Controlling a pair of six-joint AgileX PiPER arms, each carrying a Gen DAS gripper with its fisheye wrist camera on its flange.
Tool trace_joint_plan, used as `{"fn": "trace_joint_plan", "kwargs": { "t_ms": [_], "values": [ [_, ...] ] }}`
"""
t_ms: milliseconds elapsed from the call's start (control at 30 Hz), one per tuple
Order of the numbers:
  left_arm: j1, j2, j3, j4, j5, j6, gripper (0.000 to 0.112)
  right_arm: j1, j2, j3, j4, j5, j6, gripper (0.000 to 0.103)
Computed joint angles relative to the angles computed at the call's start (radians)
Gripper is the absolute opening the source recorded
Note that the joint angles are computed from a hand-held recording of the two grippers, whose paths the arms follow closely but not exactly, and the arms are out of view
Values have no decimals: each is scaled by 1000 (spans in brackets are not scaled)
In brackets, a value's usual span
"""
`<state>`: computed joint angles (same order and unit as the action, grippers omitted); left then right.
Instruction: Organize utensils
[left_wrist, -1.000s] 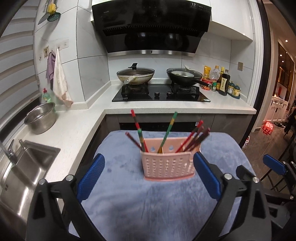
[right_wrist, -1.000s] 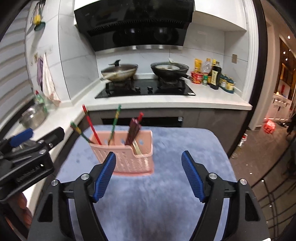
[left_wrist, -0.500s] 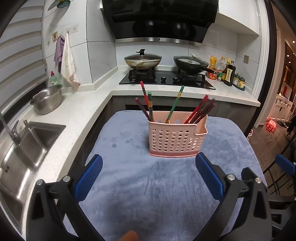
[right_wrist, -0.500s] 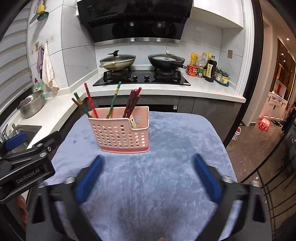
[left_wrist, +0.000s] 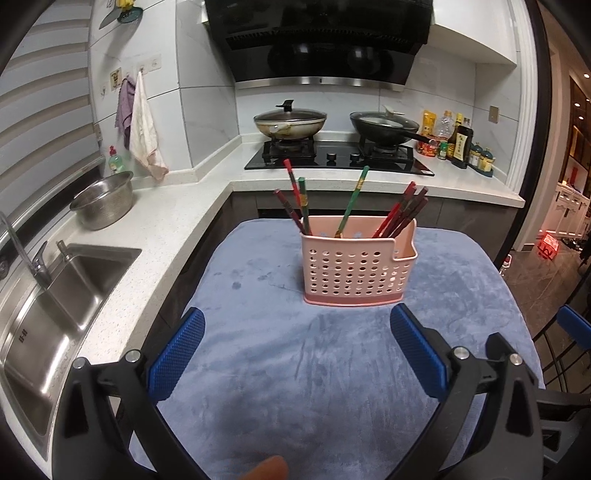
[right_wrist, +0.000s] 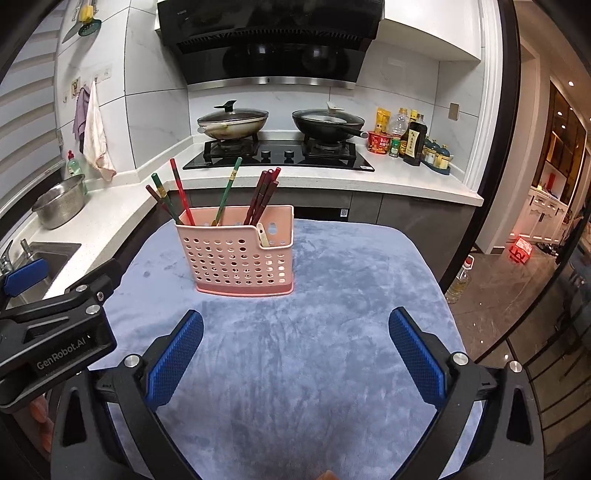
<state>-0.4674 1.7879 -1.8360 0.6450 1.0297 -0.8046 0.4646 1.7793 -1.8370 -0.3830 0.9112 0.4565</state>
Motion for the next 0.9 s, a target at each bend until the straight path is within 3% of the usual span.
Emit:
{"fn": "trace_joint_plan", "kwargs": {
  "t_ms": [900],
  "values": [
    [0, -19, 77, 15, -2, -24, 96, -24, -19, 41, -22, -8, 32, 97]
  ]
}}
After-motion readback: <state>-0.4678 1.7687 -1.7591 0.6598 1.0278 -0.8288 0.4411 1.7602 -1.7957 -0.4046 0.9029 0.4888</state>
